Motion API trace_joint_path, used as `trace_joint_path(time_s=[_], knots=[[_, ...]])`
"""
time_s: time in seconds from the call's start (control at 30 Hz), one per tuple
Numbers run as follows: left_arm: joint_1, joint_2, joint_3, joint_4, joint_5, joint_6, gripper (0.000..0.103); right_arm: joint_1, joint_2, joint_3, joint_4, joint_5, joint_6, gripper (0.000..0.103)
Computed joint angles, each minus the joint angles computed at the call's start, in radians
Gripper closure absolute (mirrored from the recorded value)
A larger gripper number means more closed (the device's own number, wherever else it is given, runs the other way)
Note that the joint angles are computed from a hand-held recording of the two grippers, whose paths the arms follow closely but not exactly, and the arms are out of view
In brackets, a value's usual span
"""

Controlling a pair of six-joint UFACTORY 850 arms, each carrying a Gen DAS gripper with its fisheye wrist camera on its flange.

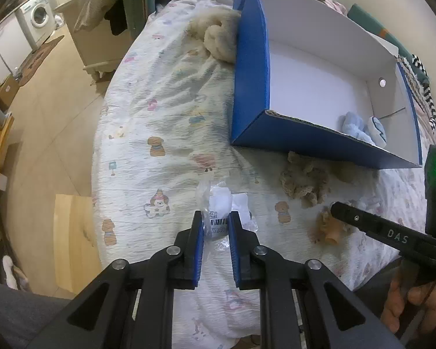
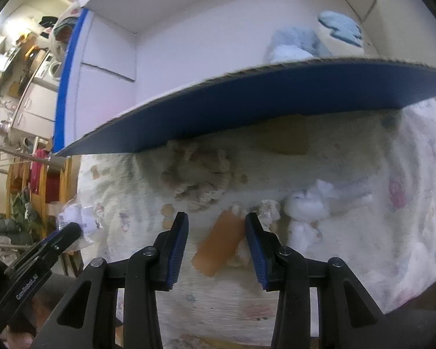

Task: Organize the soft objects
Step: 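Lift the plastic bag with the left tool while the right tool grasps the tan stick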

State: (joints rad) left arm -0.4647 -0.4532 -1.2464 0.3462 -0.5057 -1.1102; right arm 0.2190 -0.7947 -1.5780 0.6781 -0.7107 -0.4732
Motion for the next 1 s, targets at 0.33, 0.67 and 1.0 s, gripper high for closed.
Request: trace_joint_path(time_s=[0.33, 0.67, 1.0], knots=[[-0.004, -0.024, -0.023, 0.003, -0.03, 0.0, 0.093, 0.031, 0.02, 0.035, -0.134, 0.043, 0.017, 0.095], [0.027, -0.012, 0.0, -0.093, 0.037, 0.028, 0.099, -0.039, 0.125, 0.148, 0.237, 0.052, -0.279, 0.095], [0.087, -0.052, 0.009, -0.247, 0.022, 0.042, 0.044, -0.063, 0.157, 0.173, 0.273, 0.05, -0.312, 0.095]])
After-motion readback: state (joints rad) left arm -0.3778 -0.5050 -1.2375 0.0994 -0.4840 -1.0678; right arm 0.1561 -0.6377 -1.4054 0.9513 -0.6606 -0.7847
